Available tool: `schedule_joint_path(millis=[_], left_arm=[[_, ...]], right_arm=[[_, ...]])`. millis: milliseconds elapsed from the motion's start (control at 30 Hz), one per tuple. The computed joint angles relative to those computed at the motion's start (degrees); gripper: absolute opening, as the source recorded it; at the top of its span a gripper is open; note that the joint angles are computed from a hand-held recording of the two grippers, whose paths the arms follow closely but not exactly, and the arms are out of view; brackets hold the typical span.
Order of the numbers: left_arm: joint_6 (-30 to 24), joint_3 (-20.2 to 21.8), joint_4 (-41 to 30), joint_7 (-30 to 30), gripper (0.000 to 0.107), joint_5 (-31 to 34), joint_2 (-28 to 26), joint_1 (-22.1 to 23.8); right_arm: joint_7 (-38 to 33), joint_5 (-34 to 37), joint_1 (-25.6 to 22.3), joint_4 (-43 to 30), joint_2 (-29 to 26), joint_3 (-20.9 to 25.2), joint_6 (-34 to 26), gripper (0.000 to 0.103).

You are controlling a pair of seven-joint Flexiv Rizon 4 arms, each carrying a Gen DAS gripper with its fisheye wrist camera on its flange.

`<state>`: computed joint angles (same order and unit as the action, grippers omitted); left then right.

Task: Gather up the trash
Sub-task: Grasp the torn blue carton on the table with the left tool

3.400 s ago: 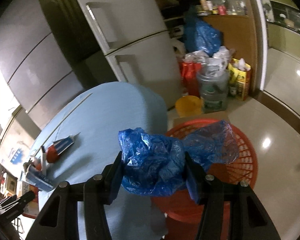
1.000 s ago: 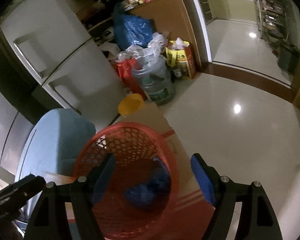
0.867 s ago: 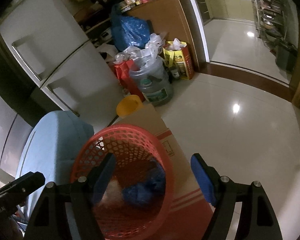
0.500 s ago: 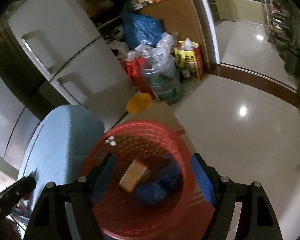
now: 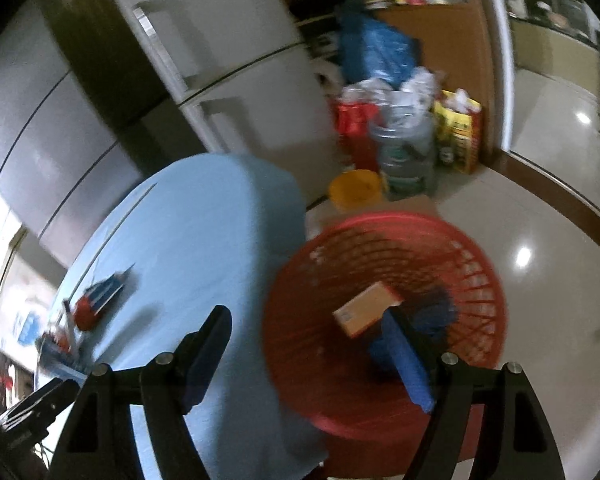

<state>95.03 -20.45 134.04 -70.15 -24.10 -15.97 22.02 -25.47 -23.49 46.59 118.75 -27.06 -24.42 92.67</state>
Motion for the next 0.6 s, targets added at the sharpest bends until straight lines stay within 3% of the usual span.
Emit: schedule_joint_path(millis=[167,300,400,500,600], left_arm=[[3.4,-3.5,4.5,-2.9,0.077,-0.4,1.6,8.3],[4.9,-8.6,6.3,-7.2,0.078,0.4,1.3,17.0],[4.8,-10.3,6.0,-9.5,0.079,2.0,0.5,20.1],[6.5,-10.1,5.4,-10.3,0.08,4.9,-0.8,20.2],[5.7,-1.3,1.7,-10.5,0.08,6.3,-2.1,11.2]], right_arm=[[-2.2,-2.3,-2.7,-3.9,-0.8,6.3,-2.7,0.08],[-4.2,-4.3,-6.0,-7.6,-2.2,13.1,-5.3,0.08],[-5.2,-5.1,-7.8,-9.5,-3.1,16.8,-6.8,0.08],[-6.1,-5.9,-8.6,-10.5,-3.4,19.2,-8.2,0.08],[-6.3,-6.8,-8.9,-10.7,-3.2,20.1,-9.1,0.08]])
